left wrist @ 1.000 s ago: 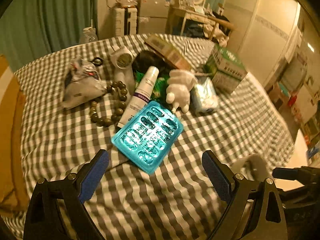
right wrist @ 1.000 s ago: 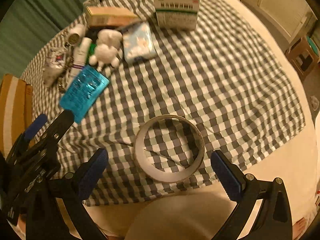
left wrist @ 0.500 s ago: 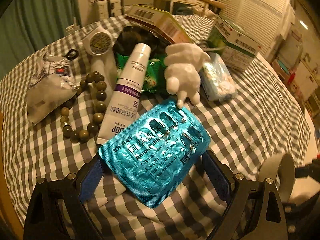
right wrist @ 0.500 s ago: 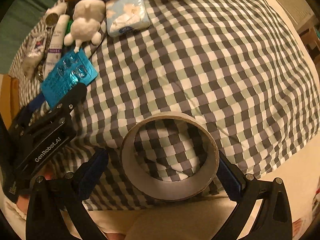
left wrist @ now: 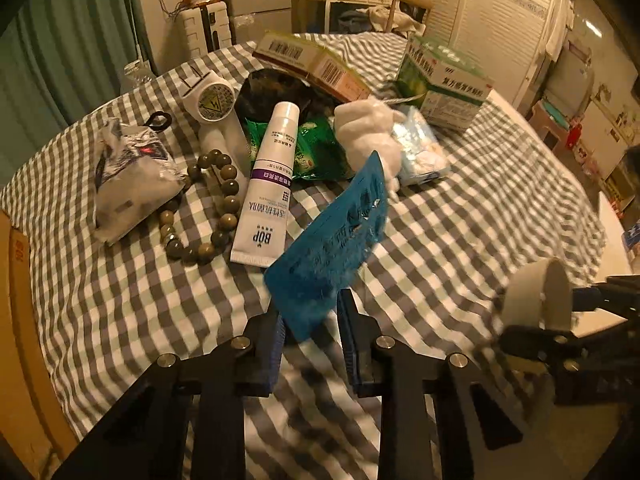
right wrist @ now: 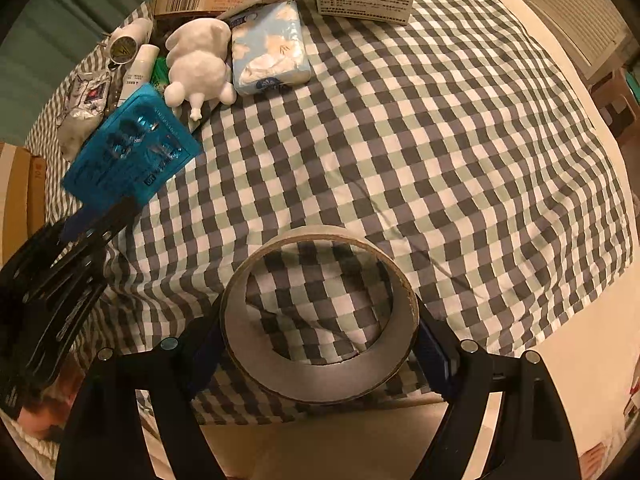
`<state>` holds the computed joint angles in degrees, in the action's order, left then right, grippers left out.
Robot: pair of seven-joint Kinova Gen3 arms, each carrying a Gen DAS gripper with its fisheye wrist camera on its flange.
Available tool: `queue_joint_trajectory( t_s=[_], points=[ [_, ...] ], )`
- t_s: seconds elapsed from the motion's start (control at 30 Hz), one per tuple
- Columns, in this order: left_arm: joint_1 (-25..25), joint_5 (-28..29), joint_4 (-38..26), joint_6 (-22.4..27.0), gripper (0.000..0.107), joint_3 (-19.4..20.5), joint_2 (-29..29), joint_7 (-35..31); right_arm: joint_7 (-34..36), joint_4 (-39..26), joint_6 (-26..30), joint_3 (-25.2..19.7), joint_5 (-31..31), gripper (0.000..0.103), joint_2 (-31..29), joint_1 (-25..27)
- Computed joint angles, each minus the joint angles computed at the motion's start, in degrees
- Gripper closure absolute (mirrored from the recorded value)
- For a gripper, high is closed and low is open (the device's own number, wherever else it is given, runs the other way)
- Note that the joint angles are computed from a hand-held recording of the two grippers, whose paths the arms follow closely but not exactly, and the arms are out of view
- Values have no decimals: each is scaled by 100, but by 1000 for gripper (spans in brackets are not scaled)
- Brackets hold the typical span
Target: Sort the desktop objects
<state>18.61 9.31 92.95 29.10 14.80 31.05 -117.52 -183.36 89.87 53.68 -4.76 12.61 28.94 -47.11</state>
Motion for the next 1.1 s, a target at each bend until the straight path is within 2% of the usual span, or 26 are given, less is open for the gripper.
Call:
queue_joint_trajectory(
  t_s=[0.1,0.17,0.27,0.37,0.4,0.43,0.53,0.63,0.73,0.9,1.0,1.1],
  points=[
    [-334,278,106,-38,82,323,-117,-340,-72,40,107,12,71,21,-143,-69],
    [-391,382,215,-83,81,401,-211,-520,-87,120,165,-16,98,21,-292,-58],
    [-42,205,137,-73,81,180,-224,-446,-215,99,220,-64,152,21,-337,-113],
    [515,-265,-191,120,81,-242,25,-93,-302,197,132,-110,161,21,-445,-102],
    [633,-368,-338,188,84,-300,139,10,-331,211,135,-171,183,21,-474,-54],
    [644,-401,-378,167,90,-286,206,19,-297,139,83,-125,163,21,-396,-58],
    [672,-516,-257,-84,95,-259,184,47,-342,177,27,-131,162,21,-448,-69],
    [297,-198,-226,-17,99,71,119,-37,-389,243,24,-153,205,21,-533,-103],
    [-51,183,-84,4,99,302,-77,-180,-404,231,204,-137,381,21,-665,-150],
    [-918,1132,195,197,99,831,-492,-945,-678,-20,584,-105,837,21,-772,-379],
    [-1443,1763,363,359,99,1033,-802,-1424,-880,-382,975,-214,1069,21,-854,-574],
    [-1773,2339,393,671,99,901,-1157,-1807,-959,-1146,1327,-168,1547,21,-672,-1016]
  ],
)
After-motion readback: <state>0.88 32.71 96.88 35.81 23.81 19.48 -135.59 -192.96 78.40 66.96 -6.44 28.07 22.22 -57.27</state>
